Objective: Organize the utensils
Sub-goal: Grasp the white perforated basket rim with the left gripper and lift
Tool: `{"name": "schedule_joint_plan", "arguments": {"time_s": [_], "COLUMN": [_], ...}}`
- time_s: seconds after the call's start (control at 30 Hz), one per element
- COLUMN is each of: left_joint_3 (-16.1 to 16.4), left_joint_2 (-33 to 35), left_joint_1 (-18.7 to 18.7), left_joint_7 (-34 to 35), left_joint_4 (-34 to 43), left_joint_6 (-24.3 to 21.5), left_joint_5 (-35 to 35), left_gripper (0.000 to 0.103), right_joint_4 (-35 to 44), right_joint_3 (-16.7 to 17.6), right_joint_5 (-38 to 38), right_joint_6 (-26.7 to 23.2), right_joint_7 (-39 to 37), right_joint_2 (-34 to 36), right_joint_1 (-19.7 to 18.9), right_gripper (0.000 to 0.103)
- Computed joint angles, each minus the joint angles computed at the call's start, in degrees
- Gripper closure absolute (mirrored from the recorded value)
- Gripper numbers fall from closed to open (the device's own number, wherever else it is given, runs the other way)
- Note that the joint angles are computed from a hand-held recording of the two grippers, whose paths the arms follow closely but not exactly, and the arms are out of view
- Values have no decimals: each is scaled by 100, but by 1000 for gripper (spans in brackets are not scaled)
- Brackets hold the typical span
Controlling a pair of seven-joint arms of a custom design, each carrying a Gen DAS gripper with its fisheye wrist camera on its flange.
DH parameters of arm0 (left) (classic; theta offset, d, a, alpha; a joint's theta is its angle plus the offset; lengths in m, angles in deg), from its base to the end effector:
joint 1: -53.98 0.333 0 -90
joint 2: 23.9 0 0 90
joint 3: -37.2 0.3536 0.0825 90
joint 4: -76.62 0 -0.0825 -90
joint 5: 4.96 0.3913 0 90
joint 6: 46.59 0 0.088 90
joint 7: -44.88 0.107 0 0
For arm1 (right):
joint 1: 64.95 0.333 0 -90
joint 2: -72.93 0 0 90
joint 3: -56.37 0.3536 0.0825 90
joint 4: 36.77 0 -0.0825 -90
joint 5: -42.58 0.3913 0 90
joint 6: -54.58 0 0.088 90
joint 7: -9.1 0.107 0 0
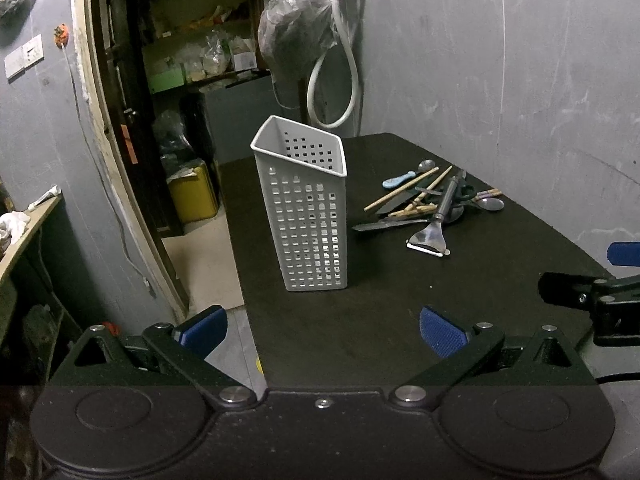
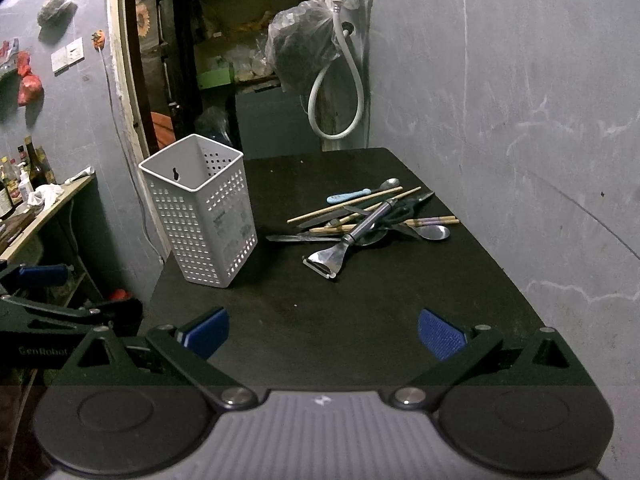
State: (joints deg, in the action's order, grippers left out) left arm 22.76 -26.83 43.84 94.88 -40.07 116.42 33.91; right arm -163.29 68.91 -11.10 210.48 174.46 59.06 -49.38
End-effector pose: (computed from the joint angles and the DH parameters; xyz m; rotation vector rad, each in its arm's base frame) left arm 0.5213 -0.2784 0.5929 -1.3993 1.9013 -0.8764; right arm 0.4414 0.2806 0.5853 -1.5493 1.6762 -0.7888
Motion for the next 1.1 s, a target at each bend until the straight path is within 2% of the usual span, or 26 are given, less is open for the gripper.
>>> {"name": "schedule_joint_plan", "arguments": {"time_s": [0.57, 0.7, 0.83, 0.97, 1.03, 1.1], "left_joint_3": [178, 227, 337, 574, 707, 808], "left_joint_2": [425, 488, 610, 931, 1190, 1477], "left_joint_1": [-364, -422, -461, -606, -747, -868], "left_joint_7": [297, 207, -297, -1549, -2159, -2466], "left_joint_4": [443, 489, 561, 965, 1342, 1743], "left_joint_6": [-495, -474, -283, -270, -469, -704], "left_joint_5": [-361, -193, 400, 1541, 2131, 2430], "left_gripper": [1, 1, 1, 1, 1, 1], "right_joint_4": [-2, -76, -203, -165, -75, 56], "right_joint_3": [-250, -237, -230, -221, -330, -474], "right_joint_5": [768, 875, 995, 694, 683, 829], "right_joint_6": [130, 72, 8, 35, 192, 318], "right_joint_7": [-734, -771, -839, -754, -900, -1225], "right_joint_2": [197, 140, 50, 89, 248, 440], "right_joint_1": [-12, -26, -18, -201, -247, -257], "right_gripper": [0, 0, 0, 0, 0, 0]}}
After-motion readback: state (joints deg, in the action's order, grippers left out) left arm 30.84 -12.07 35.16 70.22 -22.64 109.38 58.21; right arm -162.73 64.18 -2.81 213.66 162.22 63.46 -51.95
